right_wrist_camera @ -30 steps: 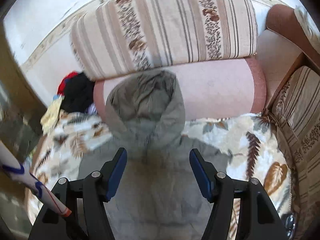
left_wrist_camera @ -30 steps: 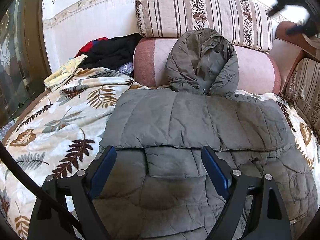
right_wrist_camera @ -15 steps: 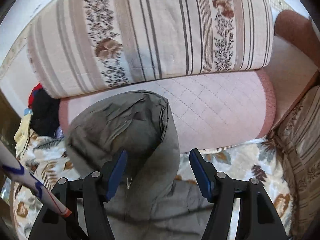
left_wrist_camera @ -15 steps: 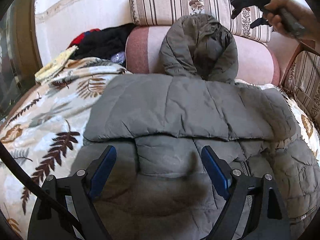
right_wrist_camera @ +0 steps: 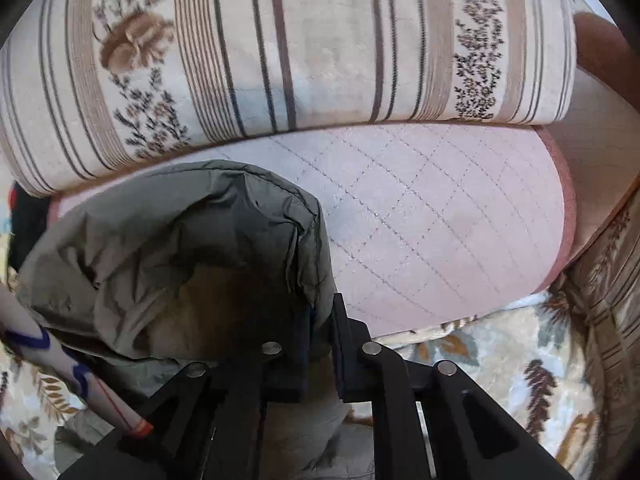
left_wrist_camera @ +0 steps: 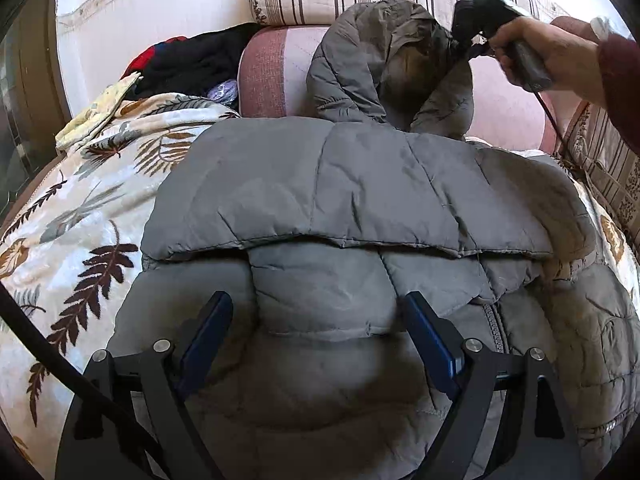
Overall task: Fold large clothes
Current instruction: 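Lift the hood and fold it down onto the jacket body with the right gripper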
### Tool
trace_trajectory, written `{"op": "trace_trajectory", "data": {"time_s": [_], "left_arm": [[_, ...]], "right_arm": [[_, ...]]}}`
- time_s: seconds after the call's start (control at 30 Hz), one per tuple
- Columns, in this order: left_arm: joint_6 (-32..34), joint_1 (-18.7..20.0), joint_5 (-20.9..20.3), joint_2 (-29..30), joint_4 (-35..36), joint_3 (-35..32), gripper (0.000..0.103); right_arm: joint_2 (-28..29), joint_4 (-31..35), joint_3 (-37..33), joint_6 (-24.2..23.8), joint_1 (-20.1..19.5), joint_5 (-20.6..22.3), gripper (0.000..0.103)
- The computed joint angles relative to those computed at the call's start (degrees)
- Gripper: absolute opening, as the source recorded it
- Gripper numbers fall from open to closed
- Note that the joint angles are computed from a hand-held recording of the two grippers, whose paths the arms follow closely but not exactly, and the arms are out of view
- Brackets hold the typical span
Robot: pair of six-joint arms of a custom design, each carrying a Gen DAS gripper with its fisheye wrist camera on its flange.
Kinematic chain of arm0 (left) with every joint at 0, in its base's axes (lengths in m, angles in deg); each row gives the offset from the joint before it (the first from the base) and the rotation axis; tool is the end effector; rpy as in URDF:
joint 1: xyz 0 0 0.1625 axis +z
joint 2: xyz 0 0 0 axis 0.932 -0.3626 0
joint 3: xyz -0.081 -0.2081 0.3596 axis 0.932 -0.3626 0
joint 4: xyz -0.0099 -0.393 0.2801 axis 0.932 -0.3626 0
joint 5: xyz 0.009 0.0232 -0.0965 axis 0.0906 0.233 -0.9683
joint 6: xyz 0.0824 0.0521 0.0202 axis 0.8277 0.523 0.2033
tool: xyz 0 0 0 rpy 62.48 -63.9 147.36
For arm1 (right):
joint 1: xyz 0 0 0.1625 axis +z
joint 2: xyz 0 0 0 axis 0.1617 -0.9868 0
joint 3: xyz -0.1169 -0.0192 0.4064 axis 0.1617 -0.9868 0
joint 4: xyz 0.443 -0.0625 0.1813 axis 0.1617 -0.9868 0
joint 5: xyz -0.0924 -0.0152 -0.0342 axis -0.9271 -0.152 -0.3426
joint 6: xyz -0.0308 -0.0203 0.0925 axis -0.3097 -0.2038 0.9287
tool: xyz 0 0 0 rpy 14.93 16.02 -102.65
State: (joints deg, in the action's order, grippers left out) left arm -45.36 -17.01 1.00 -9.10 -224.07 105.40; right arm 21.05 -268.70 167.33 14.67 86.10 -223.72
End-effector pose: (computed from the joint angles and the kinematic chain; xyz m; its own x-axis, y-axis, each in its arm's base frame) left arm -0.1738 -0.5311 0.1205 -0.6335 0.4623 -0.6205 0.7247 0.6355 -0.2664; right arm 0.1254 -0.7463 0.3140 -0.6511 0.5225 0.5505 -0.1735 0.6036 -0.7782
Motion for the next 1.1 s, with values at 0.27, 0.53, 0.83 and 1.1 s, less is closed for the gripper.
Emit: {"op": "trace_trajectory", "data": {"time_s": [0.27,0.53,0.83,1.1], "left_arm": [[-0.8,-1.0,1.1,-1.0,0.0,0.7,0.086],[-4.0,-0.6,-0.3,-5.4,-4.2,1.5,0.086],[-5.0,-0.5,-4.1,-4.3,-7.9,0.6,0.086],[-5.4,-0.8,-3.1,-3.1,-7.0,0.2,0.086]], "right_arm": [[-9.8,-13.3,16.6,-4.8,4.2,4.1,0.006],[-20.4,-29.1,41.6,-7.9,12.1,4.4,0.006],[-11.1,-34.9,52.1,-2.0,3.8,3.5,0.0],[-16.7,-34.9,55.1,-1.6,3.6,8.2,0.001]]}}
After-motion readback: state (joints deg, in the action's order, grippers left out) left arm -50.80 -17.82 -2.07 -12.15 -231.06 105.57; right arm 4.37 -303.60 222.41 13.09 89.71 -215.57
